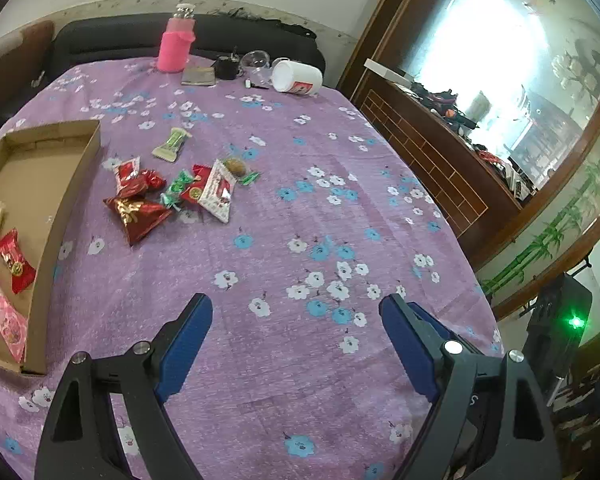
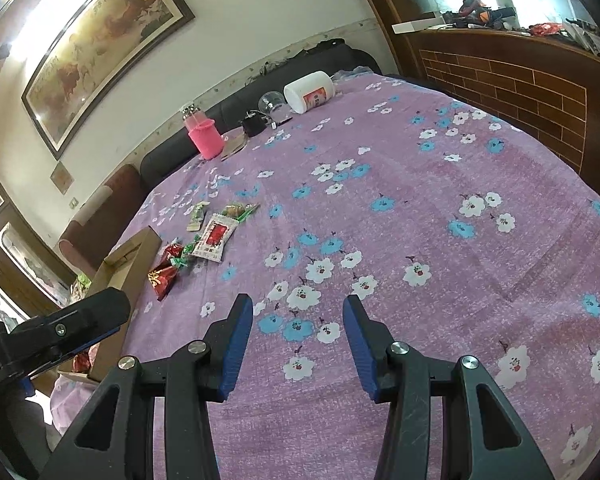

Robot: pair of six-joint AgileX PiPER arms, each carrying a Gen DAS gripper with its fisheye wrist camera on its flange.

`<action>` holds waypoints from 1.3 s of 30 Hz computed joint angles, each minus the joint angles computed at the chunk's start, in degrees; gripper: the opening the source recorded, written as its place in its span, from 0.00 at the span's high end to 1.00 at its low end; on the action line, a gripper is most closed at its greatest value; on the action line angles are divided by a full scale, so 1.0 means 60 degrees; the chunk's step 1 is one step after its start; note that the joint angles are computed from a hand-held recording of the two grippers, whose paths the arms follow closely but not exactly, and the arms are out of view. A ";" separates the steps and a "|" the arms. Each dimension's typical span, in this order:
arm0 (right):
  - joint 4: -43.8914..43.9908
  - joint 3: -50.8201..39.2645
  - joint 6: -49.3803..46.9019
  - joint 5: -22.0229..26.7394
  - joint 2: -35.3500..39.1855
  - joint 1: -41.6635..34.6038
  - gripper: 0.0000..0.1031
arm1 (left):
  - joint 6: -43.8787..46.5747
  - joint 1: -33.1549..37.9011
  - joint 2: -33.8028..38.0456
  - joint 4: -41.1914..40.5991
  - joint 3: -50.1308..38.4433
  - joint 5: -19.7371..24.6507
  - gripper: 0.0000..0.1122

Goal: Organize snacks
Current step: 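Withdraw both tools from the box toward the remaining snacks, then grasp the white-red sachet with the right tool while the left tool grasps a red foil candy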

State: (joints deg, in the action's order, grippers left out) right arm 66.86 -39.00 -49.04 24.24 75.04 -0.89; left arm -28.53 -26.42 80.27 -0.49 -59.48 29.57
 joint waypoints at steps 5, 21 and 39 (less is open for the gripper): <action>-0.0022 -0.0044 0.0051 -0.0050 0.0168 0.0033 0.51 | 0.0467 0.0299 0.0048 -0.0516 0.0067 -0.0023 0.23; -0.0892 -0.0665 0.0742 0.0253 0.0497 -0.0120 0.51 | 0.1117 0.1356 -0.0727 -0.0708 0.0562 -0.0178 0.23; -0.3248 -0.7635 0.4346 0.2714 0.5787 0.1743 0.41 | 0.4655 0.4663 -0.1201 -0.3317 0.1177 0.0083 0.23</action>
